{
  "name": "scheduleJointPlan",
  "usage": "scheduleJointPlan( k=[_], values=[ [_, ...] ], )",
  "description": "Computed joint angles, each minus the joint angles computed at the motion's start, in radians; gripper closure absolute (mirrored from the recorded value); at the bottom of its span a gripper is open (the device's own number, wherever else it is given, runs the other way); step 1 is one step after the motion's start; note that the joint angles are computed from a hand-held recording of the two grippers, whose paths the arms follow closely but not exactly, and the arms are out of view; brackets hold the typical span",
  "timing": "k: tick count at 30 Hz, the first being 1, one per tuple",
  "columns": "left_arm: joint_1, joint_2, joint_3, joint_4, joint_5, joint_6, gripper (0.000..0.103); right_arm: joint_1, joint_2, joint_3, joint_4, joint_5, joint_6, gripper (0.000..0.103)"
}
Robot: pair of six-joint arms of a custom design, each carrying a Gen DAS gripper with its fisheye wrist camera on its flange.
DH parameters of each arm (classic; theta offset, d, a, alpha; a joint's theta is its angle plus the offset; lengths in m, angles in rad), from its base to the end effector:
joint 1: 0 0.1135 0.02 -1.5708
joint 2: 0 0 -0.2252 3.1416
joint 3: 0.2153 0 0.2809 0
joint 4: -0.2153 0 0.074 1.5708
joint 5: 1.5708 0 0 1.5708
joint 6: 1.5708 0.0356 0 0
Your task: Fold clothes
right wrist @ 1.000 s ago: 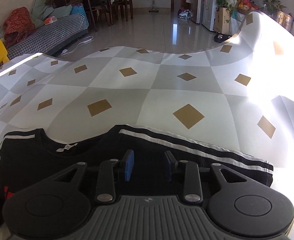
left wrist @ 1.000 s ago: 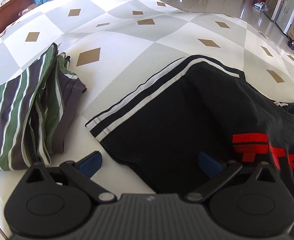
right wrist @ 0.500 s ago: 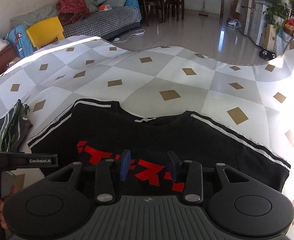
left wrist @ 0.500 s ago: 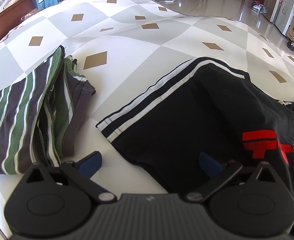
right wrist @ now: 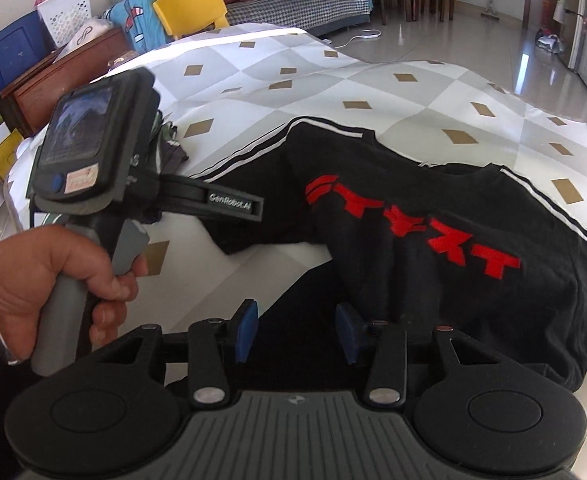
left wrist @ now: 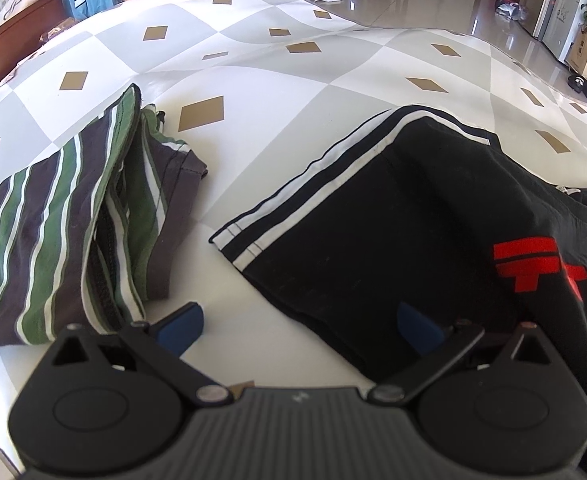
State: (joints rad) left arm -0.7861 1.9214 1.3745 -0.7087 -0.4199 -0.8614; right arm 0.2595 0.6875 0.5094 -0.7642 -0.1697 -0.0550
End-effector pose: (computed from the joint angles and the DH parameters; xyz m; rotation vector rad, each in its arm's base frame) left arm 0.2901 -0.2699 0.1323 -0.1875 2.6175 0.0739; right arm 0.1829 0.0548 0.1786 -0.4630 2.4758 0.2965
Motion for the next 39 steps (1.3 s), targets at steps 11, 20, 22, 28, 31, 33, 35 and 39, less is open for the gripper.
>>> scheduleJointPlan(
  k=[11, 20, 22, 28, 31, 33, 35, 39],
  values=[
    [-0.007, -0.057, -0.058, -0.010, 0.020, -0.001, 0.000, 0.257, -0.057, -0.123, 0.049, 0.140, 0.199, 0.055],
    [-0.008, -0.088, -0.093, -0.001, 0.033, 0.007, 0.000, 0.433, -0.056, -0.181, 0.115, 0.395, 0.203, 0.056],
    [-0.008, -0.091, -0.096, 0.000, 0.035, 0.009, 0.000, 0.429, -0.066, -0.184, 0.112, 0.395, 0.198, 0.062],
    [-0.005, -0.100, -0.100, -0.009, 0.036, -0.002, 0.000, 0.292, -0.120, -0.158, 0.048, 0.270, 0.186, 0.081],
    [-0.003, -0.116, -0.114, -0.012, 0.035, -0.029, 0.000, 0.202, -0.200, -0.149, 0.005, 0.183, 0.181, 0.087],
    [-0.005, -0.130, -0.125, -0.011, 0.041, -0.036, 0.000, 0.143, -0.270, -0.143, -0.022, 0.122, 0.173, 0.087],
    [-0.011, -0.149, -0.142, -0.004, 0.048, -0.040, 0.000, 0.082, -0.327, -0.129, -0.046, 0.056, 0.160, 0.088],
    [-0.028, -0.227, -0.218, 0.064, 0.092, -0.057, 0.000, -0.025, -0.381, -0.094, -0.090, -0.069, 0.115, 0.092]
  ],
)
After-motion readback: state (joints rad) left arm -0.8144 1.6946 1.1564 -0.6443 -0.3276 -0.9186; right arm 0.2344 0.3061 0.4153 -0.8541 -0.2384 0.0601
